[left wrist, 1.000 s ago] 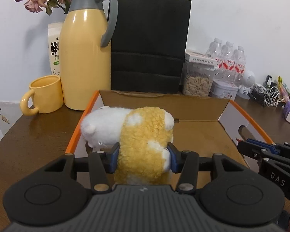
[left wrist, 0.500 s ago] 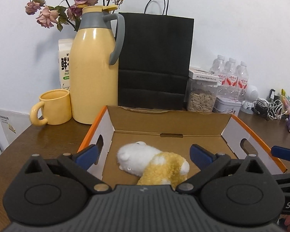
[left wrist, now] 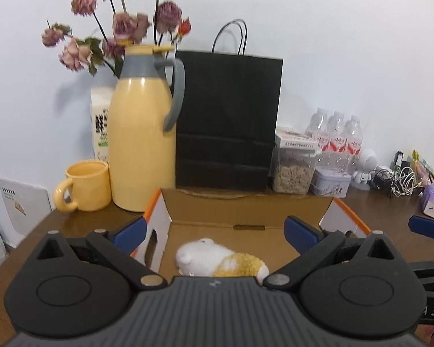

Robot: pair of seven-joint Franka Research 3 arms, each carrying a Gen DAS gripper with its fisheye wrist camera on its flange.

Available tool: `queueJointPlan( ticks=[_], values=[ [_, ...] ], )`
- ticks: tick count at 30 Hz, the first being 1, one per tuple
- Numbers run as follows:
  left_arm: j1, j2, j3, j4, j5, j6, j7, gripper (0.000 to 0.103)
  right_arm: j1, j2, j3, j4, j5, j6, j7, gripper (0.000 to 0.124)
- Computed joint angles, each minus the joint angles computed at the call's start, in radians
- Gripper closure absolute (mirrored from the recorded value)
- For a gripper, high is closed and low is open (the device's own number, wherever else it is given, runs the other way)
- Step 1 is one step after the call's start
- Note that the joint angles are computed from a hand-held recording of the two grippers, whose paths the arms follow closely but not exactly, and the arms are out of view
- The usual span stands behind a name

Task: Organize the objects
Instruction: 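Move both tools back from the box toward the table items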

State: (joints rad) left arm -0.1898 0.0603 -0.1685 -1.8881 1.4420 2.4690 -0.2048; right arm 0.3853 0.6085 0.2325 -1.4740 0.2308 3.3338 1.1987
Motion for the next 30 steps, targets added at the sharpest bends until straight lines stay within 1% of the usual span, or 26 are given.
queueJointPlan(
  ticks=[4,8,12,16,21,24,27,30],
  values=[
    [-0.001,-0.062,-0.013,-0.047,-0.026,-0.005,0.011,0.0,-0.023,-0.069,0.027,-0.087,-0.01,0.036,0.0,0.021],
    [0.002,-0.133,-0.041,-0.106,-0.041,-0.033,0.019,0.0,-0.079,-0.152,0.084,-0.205,-0.045,0.086,0.025,0.021],
    [0.012,-0.213,-0.068,-0.183,-0.086,-0.036,0.032,0.0,-0.14,-0.233,0.131,-0.326,-0.112,0.119,0.089,0.021],
    [0.021,-0.285,-0.097,-0.265,-0.133,-0.04,0.047,0.0,-0.213,-0.309,0.179,-0.448,-0.202,0.141,0.189,0.021],
    [0.028,-0.36,-0.126,-0.359,-0.194,-0.03,0.059,0.0,-0.266,-0.38,0.199,-0.568,-0.315,0.159,0.319,0.021],
    [0.032,-0.402,-0.143,-0.412,-0.221,-0.024,0.056,0.0,-0.285,-0.414,0.2,-0.629,-0.391,0.173,0.395,0.021],
    [0.032,-0.44,-0.16,-0.46,-0.243,-0.02,0.054,0.0,-0.277,-0.443,0.182,-0.681,-0.441,0.18,0.445,0.021],
    [0.029,-0.475,-0.174,-0.505,-0.273,-0.016,0.06,0.0,-0.286,-0.47,0.176,-0.725,-0.524,0.185,0.521,0.021]
  ],
)
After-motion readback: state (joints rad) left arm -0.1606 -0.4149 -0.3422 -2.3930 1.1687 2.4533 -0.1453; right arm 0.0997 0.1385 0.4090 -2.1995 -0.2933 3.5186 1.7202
